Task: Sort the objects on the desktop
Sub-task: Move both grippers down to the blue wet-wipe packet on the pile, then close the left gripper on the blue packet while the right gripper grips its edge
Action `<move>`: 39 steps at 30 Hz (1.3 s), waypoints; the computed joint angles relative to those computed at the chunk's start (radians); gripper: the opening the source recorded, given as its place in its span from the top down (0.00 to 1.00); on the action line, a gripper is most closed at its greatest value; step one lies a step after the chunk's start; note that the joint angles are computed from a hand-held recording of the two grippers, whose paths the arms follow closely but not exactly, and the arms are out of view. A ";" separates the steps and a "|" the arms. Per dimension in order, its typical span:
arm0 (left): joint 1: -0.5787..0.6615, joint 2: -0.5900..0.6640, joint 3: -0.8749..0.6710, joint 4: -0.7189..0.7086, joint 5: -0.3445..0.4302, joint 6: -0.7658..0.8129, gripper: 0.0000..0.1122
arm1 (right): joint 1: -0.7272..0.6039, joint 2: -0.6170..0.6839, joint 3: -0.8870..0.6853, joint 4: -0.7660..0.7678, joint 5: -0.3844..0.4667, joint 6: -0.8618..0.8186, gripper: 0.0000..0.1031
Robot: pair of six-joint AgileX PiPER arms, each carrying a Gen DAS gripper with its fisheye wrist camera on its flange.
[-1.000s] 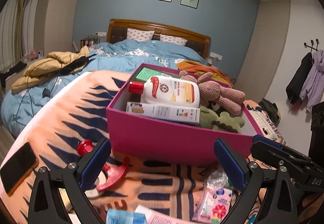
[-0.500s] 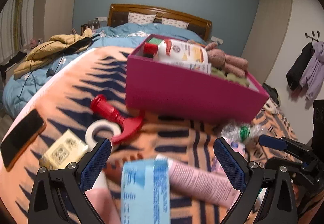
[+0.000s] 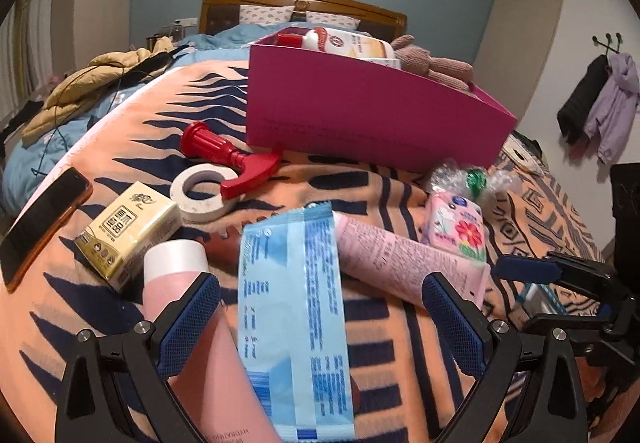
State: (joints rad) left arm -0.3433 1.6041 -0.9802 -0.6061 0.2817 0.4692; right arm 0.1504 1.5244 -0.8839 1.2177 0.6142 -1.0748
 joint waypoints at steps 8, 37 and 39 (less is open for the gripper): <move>0.048 0.012 0.017 -0.305 0.104 0.342 0.20 | 0.029 0.005 -0.004 0.009 -0.006 0.001 0.21; 0.164 -0.012 0.038 -0.374 0.193 0.467 0.62 | 0.068 0.236 -0.212 0.063 0.176 0.120 0.57; 0.165 -0.012 0.040 -0.380 0.192 0.484 0.61 | 0.059 0.266 -0.234 0.078 0.184 0.162 0.57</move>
